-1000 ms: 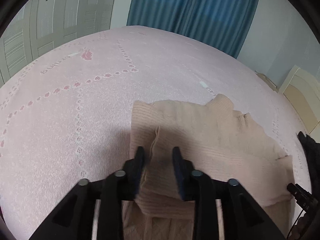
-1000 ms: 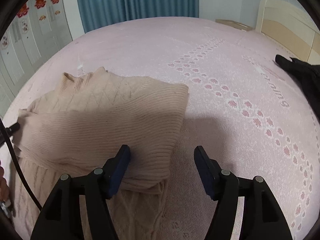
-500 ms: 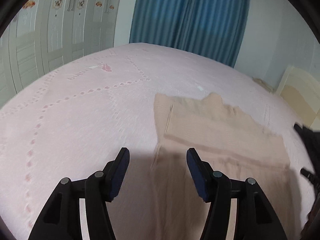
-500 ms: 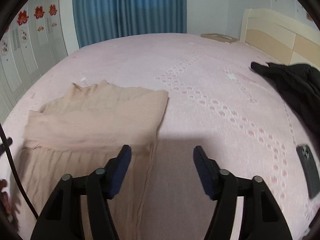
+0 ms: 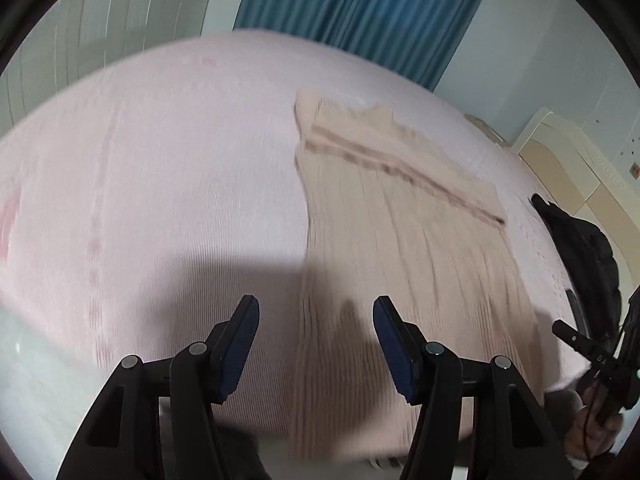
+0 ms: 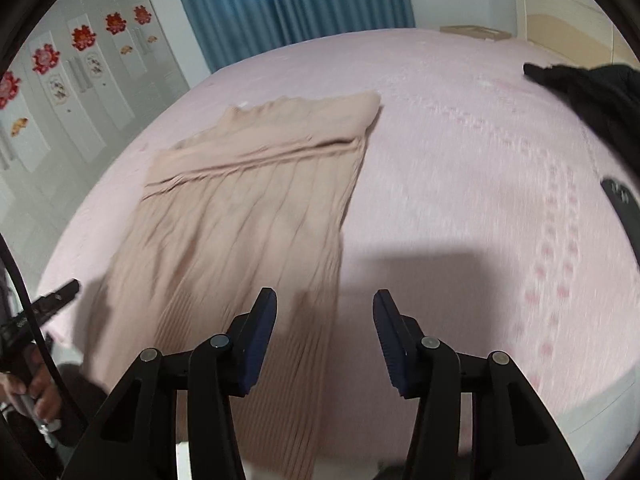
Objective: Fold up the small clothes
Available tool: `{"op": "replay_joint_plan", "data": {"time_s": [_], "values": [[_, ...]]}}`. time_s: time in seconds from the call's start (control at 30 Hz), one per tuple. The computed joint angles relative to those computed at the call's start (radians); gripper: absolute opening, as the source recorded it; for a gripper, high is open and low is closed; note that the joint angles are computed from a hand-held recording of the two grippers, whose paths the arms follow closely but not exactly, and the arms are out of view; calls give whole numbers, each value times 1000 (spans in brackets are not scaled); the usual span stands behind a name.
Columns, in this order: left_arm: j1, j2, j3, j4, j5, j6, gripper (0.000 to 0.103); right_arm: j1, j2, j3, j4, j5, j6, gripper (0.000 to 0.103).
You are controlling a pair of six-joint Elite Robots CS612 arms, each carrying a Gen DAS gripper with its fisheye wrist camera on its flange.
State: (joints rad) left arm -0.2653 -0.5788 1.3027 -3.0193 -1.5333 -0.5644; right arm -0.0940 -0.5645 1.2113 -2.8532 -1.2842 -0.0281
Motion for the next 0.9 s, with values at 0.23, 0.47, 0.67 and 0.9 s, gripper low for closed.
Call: {"op": "replay_joint_plan", "data": {"time_s": [0.23,0.47,0.67,0.9], "values": [[-16,-7,22,57,13,5,57,1,-33,79,17,9,22,50],[-49,8,-20,151,147,77,58,35,-4,31,64,-95,-59,58],[-36,13,-20,94,79,84,9,39,-6,38,48,-53,-133,7],[21,9,26,-21,-69,-84,7,-18,-19,62,3,36,46,4]]}}
